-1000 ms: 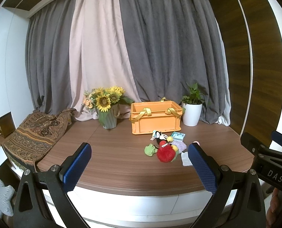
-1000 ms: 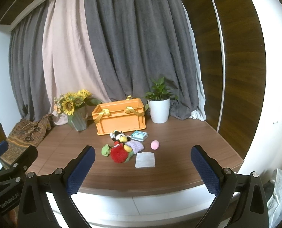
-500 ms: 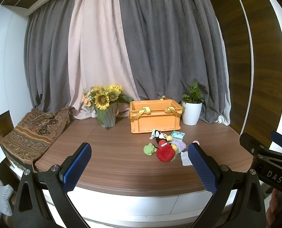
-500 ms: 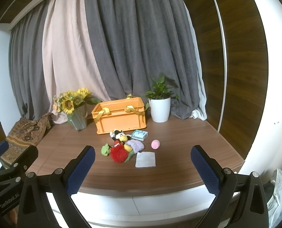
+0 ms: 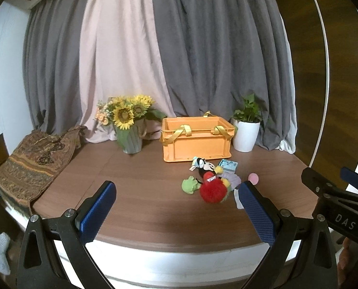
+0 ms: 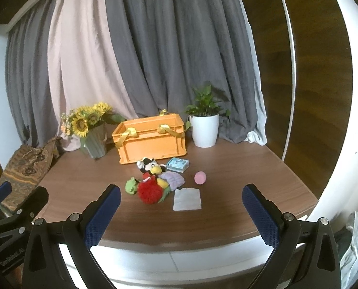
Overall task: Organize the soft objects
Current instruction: 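Grasp the green frog sponge with the left tool while the right tool grasps the white cloth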
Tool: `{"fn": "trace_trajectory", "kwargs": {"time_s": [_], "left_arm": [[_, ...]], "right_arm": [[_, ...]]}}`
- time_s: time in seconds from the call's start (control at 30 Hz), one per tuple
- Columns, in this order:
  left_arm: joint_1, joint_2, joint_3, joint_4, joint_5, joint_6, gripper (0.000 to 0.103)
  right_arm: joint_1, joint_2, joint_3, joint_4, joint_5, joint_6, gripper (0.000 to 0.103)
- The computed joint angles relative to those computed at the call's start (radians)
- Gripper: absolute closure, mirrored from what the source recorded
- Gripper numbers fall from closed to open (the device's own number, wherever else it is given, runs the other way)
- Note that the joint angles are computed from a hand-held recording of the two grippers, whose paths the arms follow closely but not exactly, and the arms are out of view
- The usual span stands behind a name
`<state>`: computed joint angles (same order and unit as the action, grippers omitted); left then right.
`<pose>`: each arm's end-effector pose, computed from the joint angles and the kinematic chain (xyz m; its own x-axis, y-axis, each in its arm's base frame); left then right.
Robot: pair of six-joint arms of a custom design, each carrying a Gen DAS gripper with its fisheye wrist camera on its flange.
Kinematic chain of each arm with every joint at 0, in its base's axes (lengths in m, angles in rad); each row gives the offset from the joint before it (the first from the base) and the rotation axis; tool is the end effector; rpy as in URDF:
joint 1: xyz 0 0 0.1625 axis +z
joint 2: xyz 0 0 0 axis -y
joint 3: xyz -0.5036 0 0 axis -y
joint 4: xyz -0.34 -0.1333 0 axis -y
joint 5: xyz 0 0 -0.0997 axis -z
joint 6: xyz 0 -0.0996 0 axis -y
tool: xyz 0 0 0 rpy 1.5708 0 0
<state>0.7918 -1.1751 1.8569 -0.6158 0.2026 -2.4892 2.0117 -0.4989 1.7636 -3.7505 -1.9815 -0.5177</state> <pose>-0.1670 -0.4977 0.3121 -0.6313 -0.4119 -0.6571 0.5406 0.3737 -0.7537 0.3739 -0.5731 0.1026 -0.7091 -0.3642 0.6038 -0.7033 0.4272 -0.5682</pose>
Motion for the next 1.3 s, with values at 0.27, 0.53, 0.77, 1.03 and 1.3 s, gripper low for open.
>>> {"fn": "trace_trajectory", "kwargs": {"time_s": [0.27,0.53,0.77,1.03,1.3], "left_arm": [[0.172,0.045,-0.166,0.223,0.205,-0.073,0.000],[0.345,0.169,-0.467,0.598,0.375,-0.167,0.000],[0.450,0.286,-0.699,0.850,0.502,-0.194,0.001],[0.520,0.435,-0.948,1.077,0.557,-0.236,0.005],[0.561,0.536,-1.116,1.223,0.573,-0.278,0.009]], "right_arm": [[-0.001,0.129,-0.206,0.054,-0.080,0.070,0.001],[0.004,0.292,-0.492,0.159,-0.244,0.129,0.001],[0.005,0.422,-0.726,0.232,-0.395,0.182,0.001],[-0.019,0.523,-0.922,0.387,-0.511,0.227,0.001],[-0.052,0.586,-1.053,0.553,-0.531,0.285,0.001]]}}
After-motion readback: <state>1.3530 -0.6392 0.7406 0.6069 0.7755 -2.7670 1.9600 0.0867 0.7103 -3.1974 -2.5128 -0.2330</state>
